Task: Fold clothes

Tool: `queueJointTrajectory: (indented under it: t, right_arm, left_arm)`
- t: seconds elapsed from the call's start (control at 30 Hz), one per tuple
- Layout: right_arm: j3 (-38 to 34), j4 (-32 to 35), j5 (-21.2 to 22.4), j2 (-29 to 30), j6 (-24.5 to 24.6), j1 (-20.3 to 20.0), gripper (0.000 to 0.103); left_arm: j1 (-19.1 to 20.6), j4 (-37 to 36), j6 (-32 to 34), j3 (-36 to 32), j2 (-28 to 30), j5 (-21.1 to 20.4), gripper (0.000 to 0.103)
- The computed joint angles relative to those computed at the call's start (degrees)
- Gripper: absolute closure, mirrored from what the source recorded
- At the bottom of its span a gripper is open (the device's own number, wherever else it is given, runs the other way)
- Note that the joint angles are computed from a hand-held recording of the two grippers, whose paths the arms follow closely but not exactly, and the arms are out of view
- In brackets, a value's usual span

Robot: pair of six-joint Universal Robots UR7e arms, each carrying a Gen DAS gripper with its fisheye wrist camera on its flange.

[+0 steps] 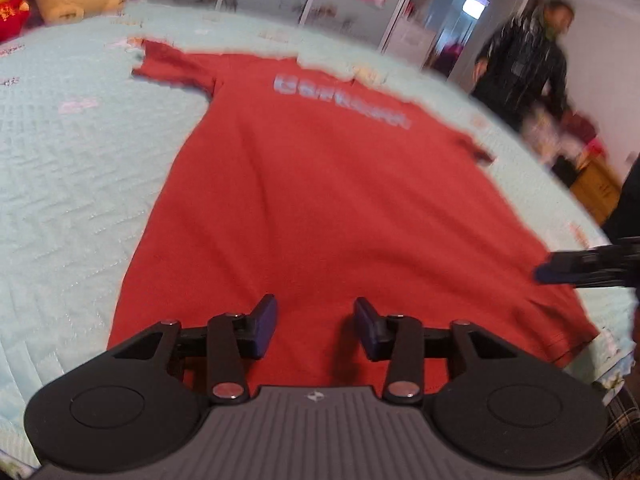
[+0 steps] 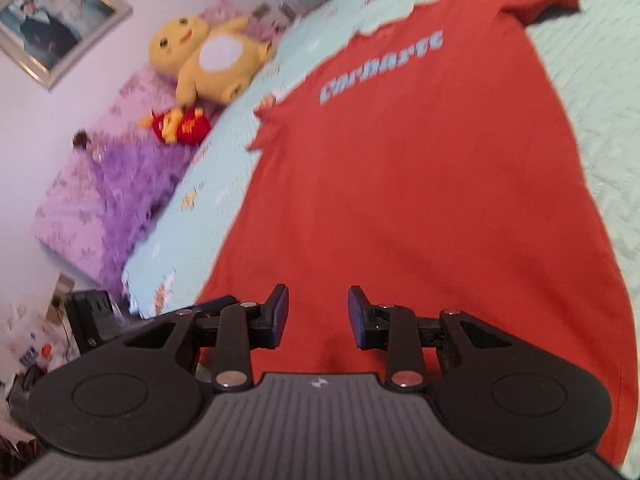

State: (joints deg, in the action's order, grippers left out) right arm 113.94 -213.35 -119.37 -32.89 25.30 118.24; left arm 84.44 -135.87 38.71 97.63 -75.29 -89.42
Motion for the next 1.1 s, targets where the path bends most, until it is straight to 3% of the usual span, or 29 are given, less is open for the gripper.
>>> queueJointTrajectory:
  t: [0.1, 0.13, 0.17, 0.2, 0.33, 0.4, 0.43, 0.53, 0.6, 0.67, 0.7, 0.8, 0.87, 0.93, 1.0, 1.03, 1.1]
  right_arm:
    - [3.65, -1.50, 2.97, -1.79, 0.94, -3.92, 0.070]
    - [5.40, -3.34, 2.04, -2.44, 1.42, -5.04, 0.073]
    - [7.69, -5.71, -0.02, -3.27, 2.25, -5.71, 0.099]
    - [9.83, -8.16, -2.80, -4.00, 3.77, -5.97, 0.103]
    - [14.88, -20.93, -8.51, -3.88, 8.46, -4.75, 0.100]
    - [14.14, -21.30, -6.15, -3.87, 6.88, -4.56, 0.093]
    - [13.25, -20.29, -3.09, -4.04, 5.55, -5.03, 0.091]
    - [8.95, -12.55, 10.11, -4.76, 0.57, -7.45, 0.081]
    - [5.43, -4.59, 19.45, -5.19, -3.10, -9.36, 0.071]
    - [2.01, 5.69, 26.41, -5.83, -7.52, -11.09, 0.069]
    - [0.28, 11.28, 28.73, -6.27, -10.07, -11.85, 0.069]
    - [-3.28, 26.68, 30.05, -9.02, -16.28, -14.50, 0.069]
    - [-3.49, 30.16, 33.01, -11.27, -17.74, -18.10, 0.081]
    - [-2.97, 26.37, 31.20, -13.16, -17.55, -20.58, 0.087]
    - [-2.17, 17.30, 23.85, -13.90, -14.27, -22.08, 0.103]
    - [-1.96, 13.15, 20.46, -13.75, -12.00, -22.38, 0.103]
    - [-1.63, 5.82, 18.18, -12.39, -11.37, -21.49, 0.098]
  left_arm:
    - [0.66, 3.06, -4.21, -2.53, 1.02, -1.44, 0.055]
    - [0.75, 3.76, -4.84, -3.19, 1.33, -1.65, 0.055]
    - [0.53, 3.91, -4.68, -3.32, 1.33, -1.25, 0.055]
    - [0.26, 4.05, -4.52, -3.41, 1.30, -0.77, 0.055]
    - [-1.91, 4.56, -3.98, -2.43, -0.02, 3.85, 0.055]
    - [-2.47, 7.74, -5.96, -3.91, -0.21, 3.41, 0.057]
    - [-2.38, 9.55, -7.19, -5.13, -0.17, 0.57, 0.057]
    - [-2.70, 11.87, -7.84, -7.71, 0.32, -6.96, 0.051]
    - [-3.75, 12.55, -6.85, -9.21, 2.09, -7.42, 0.041]
    - [-4.61, 14.49, -6.34, -11.39, 4.54, -6.56, 0.040]
    - [-4.75, 17.02, -6.75, -13.81, 6.72, -5.32, 0.040]
    - [-4.05, 21.42, -6.09, -20.13, 12.63, -3.49, 0.040]
    - [-3.46, 23.45, -7.97, -24.02, 15.99, -2.24, 0.041]
    - [-2.73, 23.02, -10.04, -25.86, 17.33, -3.49, 0.042]
    - [-2.04, 22.58, -12.16, -27.74, 18.69, -4.71, 0.042]
    - [-1.75, 22.24, -13.17, -28.57, 19.28, -5.25, 0.042]
    - [-1.92, 21.03, -13.66, -28.34, 18.85, -6.79, 0.042]
